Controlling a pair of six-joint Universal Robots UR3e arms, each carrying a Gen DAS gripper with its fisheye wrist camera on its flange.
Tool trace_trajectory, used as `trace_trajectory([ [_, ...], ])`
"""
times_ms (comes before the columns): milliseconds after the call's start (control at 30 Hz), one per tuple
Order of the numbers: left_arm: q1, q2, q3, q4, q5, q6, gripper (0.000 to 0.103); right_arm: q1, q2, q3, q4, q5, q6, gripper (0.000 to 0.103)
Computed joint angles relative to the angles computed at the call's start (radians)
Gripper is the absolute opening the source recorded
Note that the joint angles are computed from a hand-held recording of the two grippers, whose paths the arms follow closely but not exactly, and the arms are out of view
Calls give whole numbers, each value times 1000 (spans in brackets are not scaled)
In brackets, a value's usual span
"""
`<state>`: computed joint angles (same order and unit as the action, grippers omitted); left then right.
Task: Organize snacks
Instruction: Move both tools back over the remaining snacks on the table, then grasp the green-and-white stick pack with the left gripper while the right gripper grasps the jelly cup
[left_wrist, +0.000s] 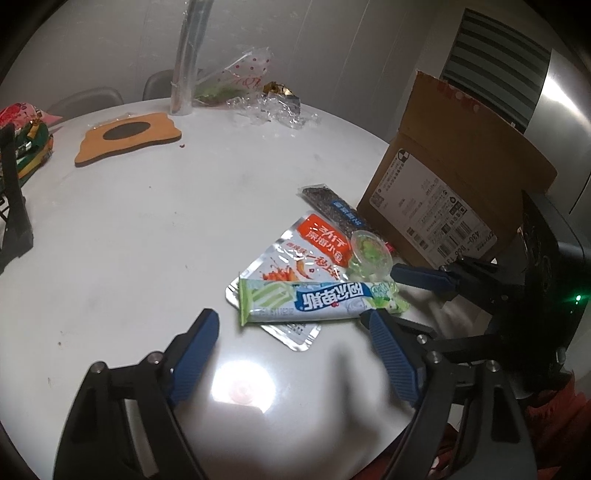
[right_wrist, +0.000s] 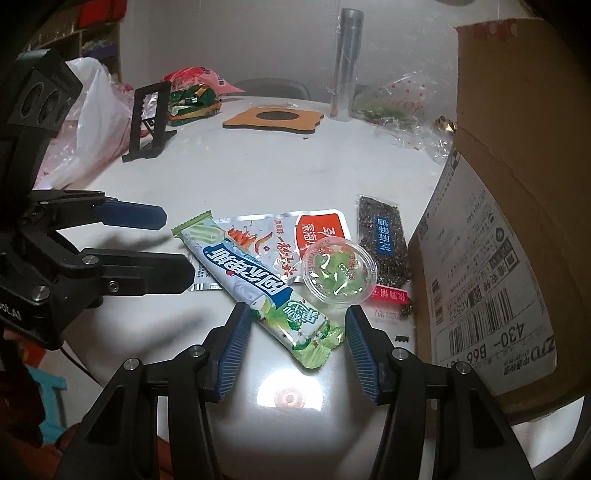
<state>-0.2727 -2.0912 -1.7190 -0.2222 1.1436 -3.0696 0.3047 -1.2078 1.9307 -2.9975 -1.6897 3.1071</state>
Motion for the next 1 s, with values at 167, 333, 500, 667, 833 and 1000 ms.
trace_trajectory([
  [167,6,6,-16,12,-2,-3,82,19,34,-35,13,-29,8,57],
  [333,8,8,-22,14,2,-2,82,9,18,-25,26,13,22,59],
  [500,11,6,-34,32,1,-15,82,-3,-34,32,21,114,22,58],
  [667,8,7,-42,32,6,-17,82,13,-38,65,-22,203,19,34],
  [833,16,8,-61,51,28,-28,80,49,28,35,-77,285,7,30],
  [1000,22,-4,-70,78,65,-38,59,49,68,4,-95,350,11,30],
])
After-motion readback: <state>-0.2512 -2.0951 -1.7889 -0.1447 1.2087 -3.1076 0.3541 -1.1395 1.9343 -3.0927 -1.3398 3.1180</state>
